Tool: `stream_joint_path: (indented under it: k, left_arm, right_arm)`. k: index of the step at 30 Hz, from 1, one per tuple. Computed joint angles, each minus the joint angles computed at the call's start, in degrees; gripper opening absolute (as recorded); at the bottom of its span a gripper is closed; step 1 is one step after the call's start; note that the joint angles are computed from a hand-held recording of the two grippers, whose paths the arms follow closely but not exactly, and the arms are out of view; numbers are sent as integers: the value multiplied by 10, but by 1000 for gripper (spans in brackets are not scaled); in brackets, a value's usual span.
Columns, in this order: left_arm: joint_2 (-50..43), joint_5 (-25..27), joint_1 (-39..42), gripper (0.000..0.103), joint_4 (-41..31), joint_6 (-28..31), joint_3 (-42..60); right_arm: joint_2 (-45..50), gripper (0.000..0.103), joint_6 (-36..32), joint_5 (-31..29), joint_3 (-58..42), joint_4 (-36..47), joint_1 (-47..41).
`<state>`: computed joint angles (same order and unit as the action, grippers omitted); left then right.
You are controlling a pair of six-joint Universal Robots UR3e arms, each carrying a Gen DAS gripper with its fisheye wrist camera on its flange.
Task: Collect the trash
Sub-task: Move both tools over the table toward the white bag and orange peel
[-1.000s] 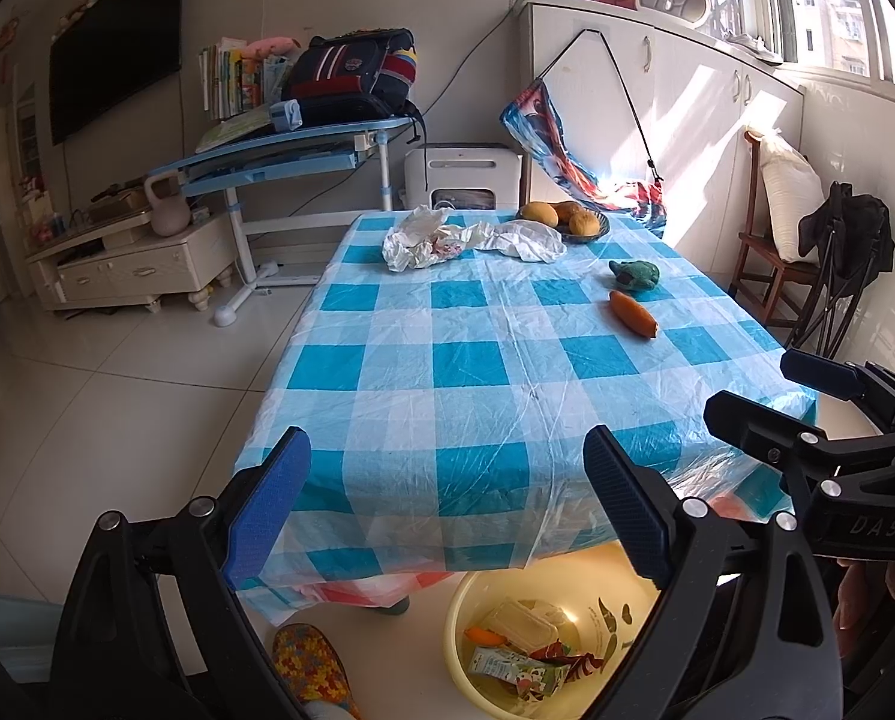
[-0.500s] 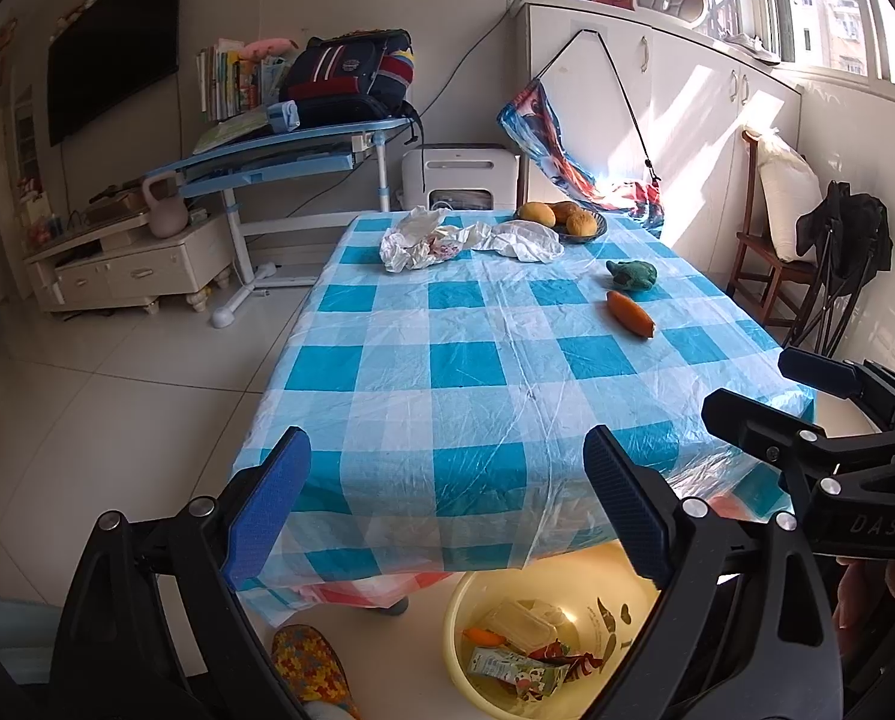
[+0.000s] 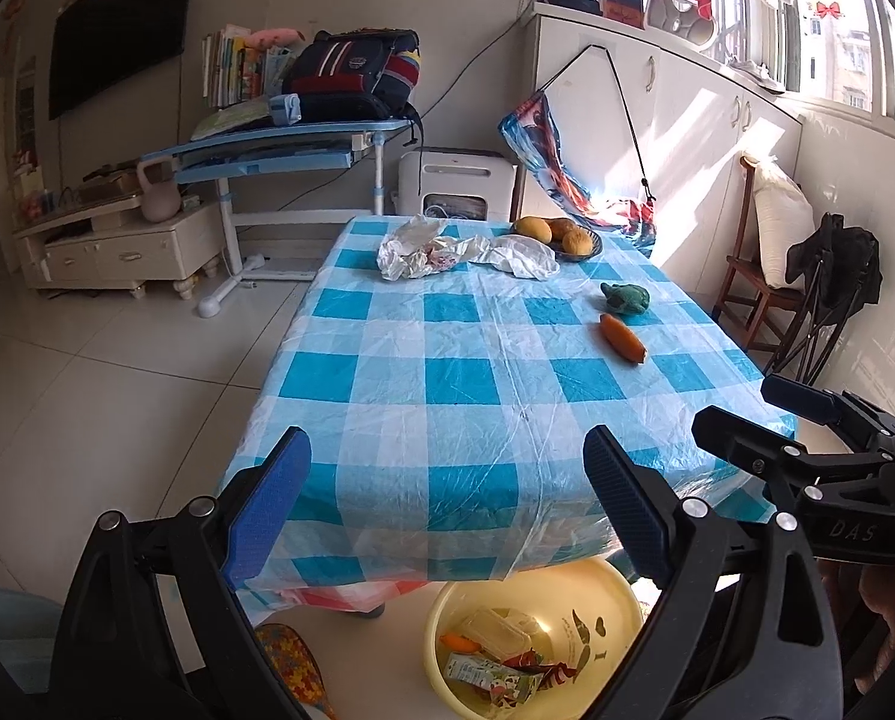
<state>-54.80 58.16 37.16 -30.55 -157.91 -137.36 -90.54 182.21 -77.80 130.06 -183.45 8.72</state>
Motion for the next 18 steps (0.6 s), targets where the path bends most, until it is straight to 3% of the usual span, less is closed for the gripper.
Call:
stream_joint_path:
  k: [5,10,13,18]
  left_arm:
    - [-89,-8,-6,89,16,-17,76]
    - [-251,20,-54,89,51,-59,199]
    - [-365,43,-87,89,60,-60,305]
    - [-575,82,-139,89,12,-55,533]
  right_arm:
    - [20,94,10,24,-52,63,-25]
    - [89,94,-6,31,-158,160,-41]
    - [154,94,-14,34,-254,233,-48]
    - [233,89,-16,45,-351,295,-65]
